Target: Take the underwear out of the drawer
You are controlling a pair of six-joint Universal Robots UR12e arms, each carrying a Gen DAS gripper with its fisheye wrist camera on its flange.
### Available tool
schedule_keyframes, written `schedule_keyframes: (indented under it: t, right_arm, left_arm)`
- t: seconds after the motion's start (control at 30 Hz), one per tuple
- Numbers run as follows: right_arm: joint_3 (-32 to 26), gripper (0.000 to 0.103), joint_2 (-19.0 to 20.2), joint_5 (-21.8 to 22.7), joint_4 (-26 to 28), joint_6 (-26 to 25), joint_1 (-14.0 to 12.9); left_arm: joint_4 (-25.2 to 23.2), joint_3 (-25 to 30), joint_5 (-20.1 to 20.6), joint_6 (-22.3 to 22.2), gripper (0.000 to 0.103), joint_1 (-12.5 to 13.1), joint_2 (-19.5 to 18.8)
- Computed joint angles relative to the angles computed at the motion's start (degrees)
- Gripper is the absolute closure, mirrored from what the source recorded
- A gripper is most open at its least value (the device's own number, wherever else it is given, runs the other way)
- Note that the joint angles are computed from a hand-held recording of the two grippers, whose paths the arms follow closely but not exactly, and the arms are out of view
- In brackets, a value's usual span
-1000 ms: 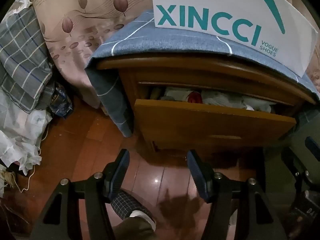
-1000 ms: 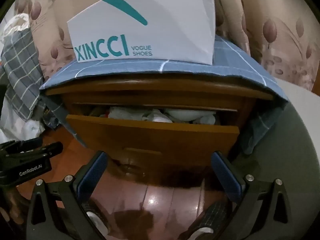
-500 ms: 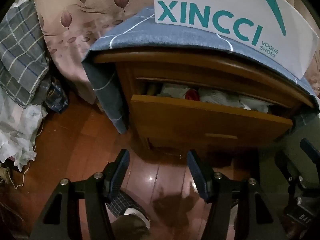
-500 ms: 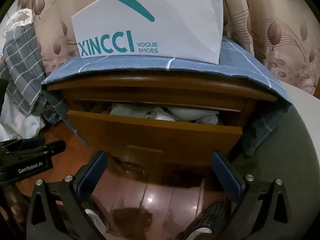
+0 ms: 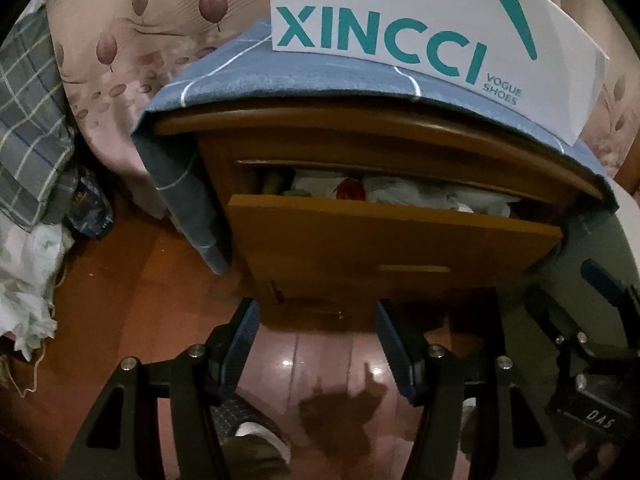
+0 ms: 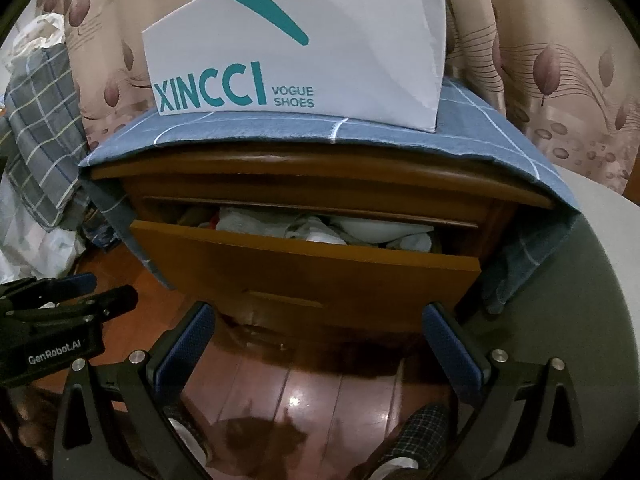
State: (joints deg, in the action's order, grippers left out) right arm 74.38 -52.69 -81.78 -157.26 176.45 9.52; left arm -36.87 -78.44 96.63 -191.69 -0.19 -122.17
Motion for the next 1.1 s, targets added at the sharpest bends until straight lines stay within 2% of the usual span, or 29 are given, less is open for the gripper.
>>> schedule_keyframes:
  t: [0.2, 0.43, 1.1]
  right_arm:
    - [0.02, 0.001, 0.01, -0.41, -0.19, 0.46, -0.02]
    - [-0.03, 0.001, 0.05, -0.63, -0.18, 0.12, 0.05]
    - [-0.05, 0.001, 0.05, -0.36, 0.13, 0.57, -0.05]
  left_arm:
    - [-1.36, 0.38, 2.18, -1.22, 0.042, -0.16, -0.13]
    - [-2.22, 0.46, 2.96, -1.49, 0.041, -0.12, -0.24]
    - [-3.75, 0.56, 1.85, -2.2, 0.041, 0.14, -0.22]
